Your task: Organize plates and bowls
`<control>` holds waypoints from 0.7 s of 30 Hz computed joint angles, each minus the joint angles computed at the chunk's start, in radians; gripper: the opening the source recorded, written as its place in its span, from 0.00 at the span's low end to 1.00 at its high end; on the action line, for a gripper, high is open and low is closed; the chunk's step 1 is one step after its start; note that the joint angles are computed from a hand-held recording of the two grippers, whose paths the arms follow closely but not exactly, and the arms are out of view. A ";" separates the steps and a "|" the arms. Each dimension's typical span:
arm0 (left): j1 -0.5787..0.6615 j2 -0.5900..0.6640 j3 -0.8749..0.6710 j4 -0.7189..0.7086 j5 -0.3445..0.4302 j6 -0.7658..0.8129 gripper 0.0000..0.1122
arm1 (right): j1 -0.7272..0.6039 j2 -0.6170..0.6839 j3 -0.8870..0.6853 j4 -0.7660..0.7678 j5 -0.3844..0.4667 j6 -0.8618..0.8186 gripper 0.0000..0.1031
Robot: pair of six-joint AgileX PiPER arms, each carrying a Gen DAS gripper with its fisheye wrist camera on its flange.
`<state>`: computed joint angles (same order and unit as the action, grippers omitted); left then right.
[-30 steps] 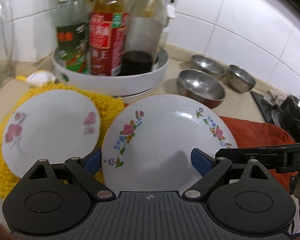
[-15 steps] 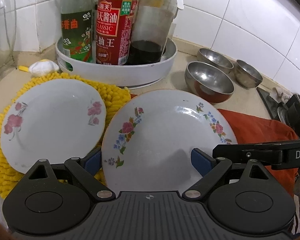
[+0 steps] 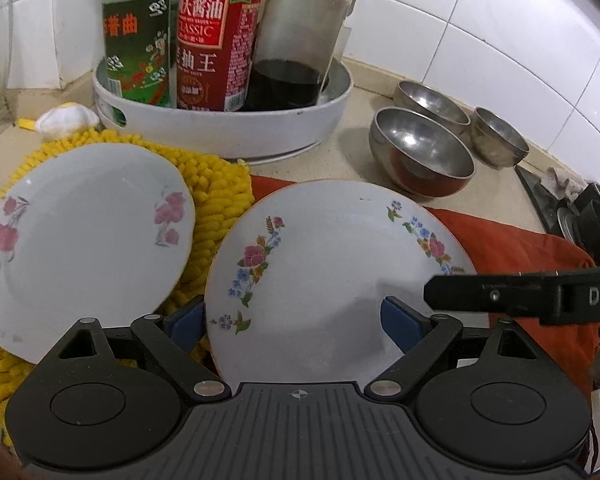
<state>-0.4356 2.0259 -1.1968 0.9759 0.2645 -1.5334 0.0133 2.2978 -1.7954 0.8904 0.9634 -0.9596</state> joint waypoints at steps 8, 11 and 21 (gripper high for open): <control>0.022 0.009 -0.010 -0.007 -0.033 0.019 0.81 | 0.033 0.006 -0.020 -0.045 -0.082 0.014 0.56; 0.020 -0.017 0.016 0.161 -0.028 -0.126 0.82 | 0.047 -0.015 0.011 -0.065 -0.132 -0.017 0.56; 0.042 -0.081 0.081 0.315 0.011 -0.316 0.83 | 0.056 -0.057 0.067 -0.048 -0.218 -0.100 0.56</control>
